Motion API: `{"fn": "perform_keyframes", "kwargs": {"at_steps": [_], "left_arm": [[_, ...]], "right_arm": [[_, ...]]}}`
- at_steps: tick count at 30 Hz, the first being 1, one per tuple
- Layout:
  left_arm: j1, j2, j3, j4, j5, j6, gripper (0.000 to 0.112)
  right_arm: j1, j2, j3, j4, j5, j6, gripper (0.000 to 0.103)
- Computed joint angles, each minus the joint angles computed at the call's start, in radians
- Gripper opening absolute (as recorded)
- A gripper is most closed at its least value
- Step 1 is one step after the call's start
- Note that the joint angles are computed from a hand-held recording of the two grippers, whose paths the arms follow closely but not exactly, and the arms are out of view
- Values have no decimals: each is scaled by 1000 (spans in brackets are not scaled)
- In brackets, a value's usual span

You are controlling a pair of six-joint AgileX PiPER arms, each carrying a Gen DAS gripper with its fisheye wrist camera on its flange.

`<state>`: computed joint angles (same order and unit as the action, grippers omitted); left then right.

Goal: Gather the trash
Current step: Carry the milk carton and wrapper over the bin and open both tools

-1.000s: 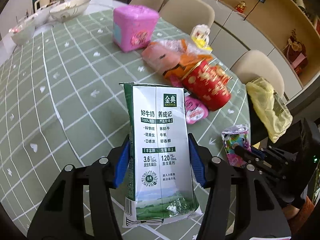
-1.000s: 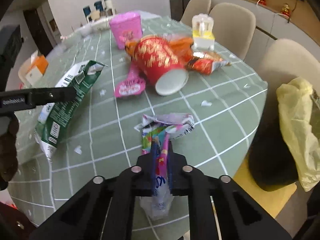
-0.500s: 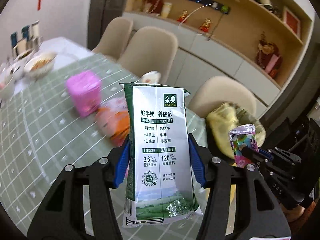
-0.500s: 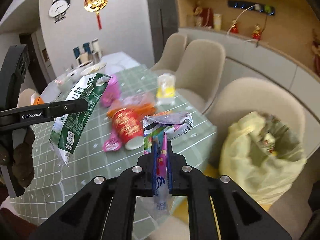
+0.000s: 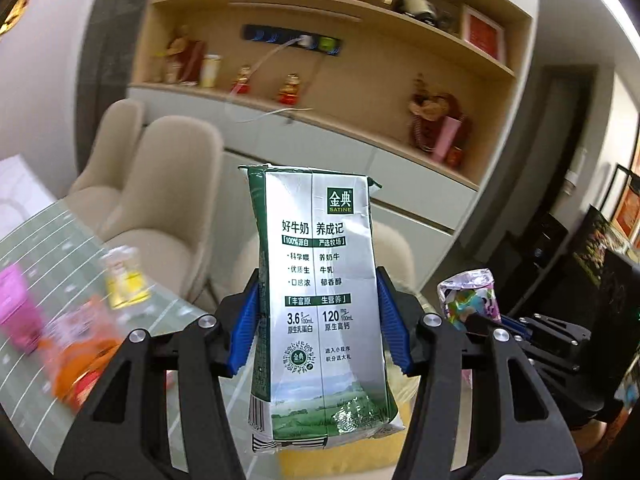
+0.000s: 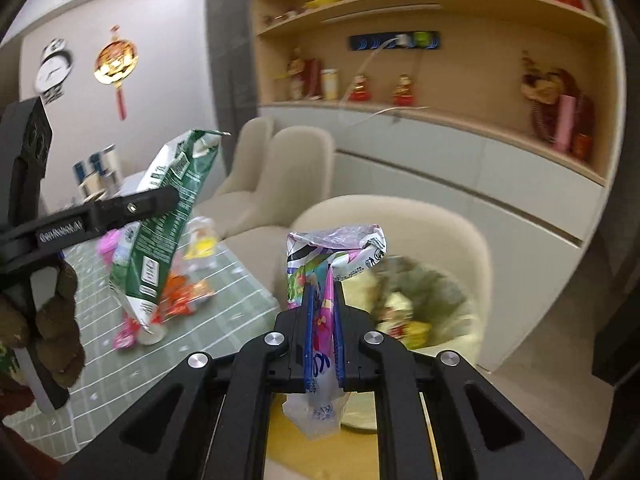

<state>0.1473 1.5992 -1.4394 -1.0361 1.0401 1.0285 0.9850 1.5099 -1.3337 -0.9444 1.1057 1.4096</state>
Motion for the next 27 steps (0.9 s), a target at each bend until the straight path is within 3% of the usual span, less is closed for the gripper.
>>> {"fn": "perform_keyframes", "kwargs": {"at_steps": [9, 16, 20, 27], "left_arm": [[-311, 119, -21, -38, -265, 14, 51], [-437, 246, -104, 4, -368, -54, 51], [-486, 311, -159, 90, -390, -147, 51], [-494, 375, -193, 203, -319, -289, 55]], "right_arm": [[-148, -152, 197, -23, -61, 8, 10], [-312, -232, 312, 33, -188, -51, 10], [-388, -239, 350, 68, -272, -98, 10], [-512, -213, 369, 151, -413, -198, 10]]}}
